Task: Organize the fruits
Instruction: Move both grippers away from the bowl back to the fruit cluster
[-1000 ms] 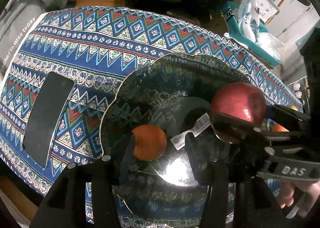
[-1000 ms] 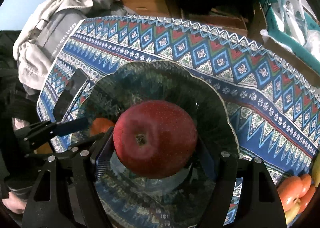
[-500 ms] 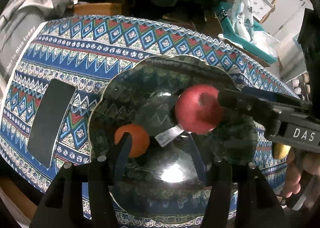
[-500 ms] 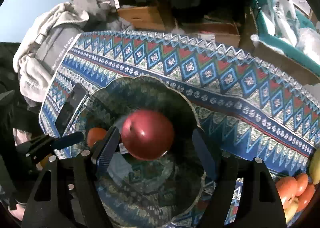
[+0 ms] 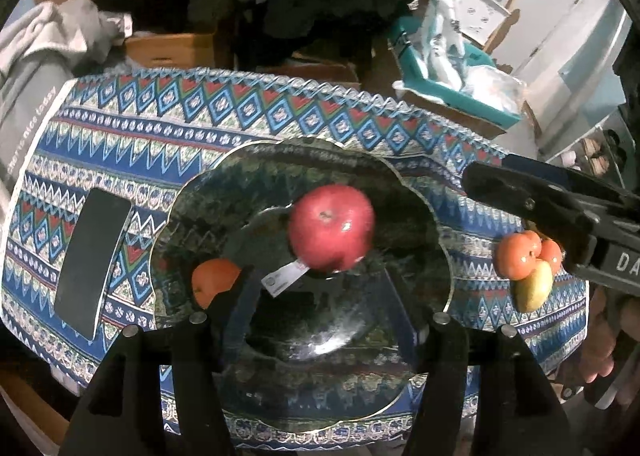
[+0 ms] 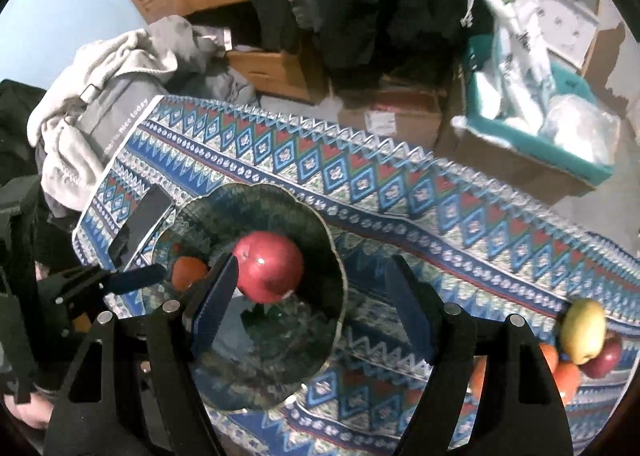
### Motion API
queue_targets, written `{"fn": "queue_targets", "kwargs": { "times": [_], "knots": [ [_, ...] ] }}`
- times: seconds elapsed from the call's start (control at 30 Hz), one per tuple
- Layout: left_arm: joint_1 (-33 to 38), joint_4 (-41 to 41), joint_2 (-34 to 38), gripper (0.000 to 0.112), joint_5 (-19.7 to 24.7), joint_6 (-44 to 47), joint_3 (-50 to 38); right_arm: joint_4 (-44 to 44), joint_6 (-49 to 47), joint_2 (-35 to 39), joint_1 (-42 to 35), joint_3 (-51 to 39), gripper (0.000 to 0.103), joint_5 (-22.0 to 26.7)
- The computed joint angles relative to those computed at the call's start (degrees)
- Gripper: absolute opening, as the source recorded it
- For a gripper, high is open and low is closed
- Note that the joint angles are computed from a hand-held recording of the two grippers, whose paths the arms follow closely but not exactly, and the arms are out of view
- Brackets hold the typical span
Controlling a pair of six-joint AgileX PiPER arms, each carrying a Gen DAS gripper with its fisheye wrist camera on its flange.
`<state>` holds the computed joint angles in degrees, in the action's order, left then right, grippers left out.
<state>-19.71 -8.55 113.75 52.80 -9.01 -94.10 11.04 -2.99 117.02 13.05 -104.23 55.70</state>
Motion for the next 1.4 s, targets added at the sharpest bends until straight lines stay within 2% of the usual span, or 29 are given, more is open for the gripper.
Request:
{"fn": "queue_targets", "kwargs": {
  "times": [0.4, 0.8, 1.4],
  "knots": [
    [-4.4, -1.1, -1.4, 0.065, 1.7, 0.6, -3.4, -0.5, -4.0, -12.3, -4.1, 12.9, 0.077, -2.9],
    [-10.6, 0.3, 0.0, 0.067, 5.1, -0.4, -9.7, 2.2, -9.4, -22.2, -12.8, 21.1, 0.078, -1.5],
    [-19.7, 3.3, 8.6, 0.070, 13.4, -2.4, -25.4, 6.4, -19.0, -30.8, -27.6, 28.9, 0.078, -0.3]
  ]
}}
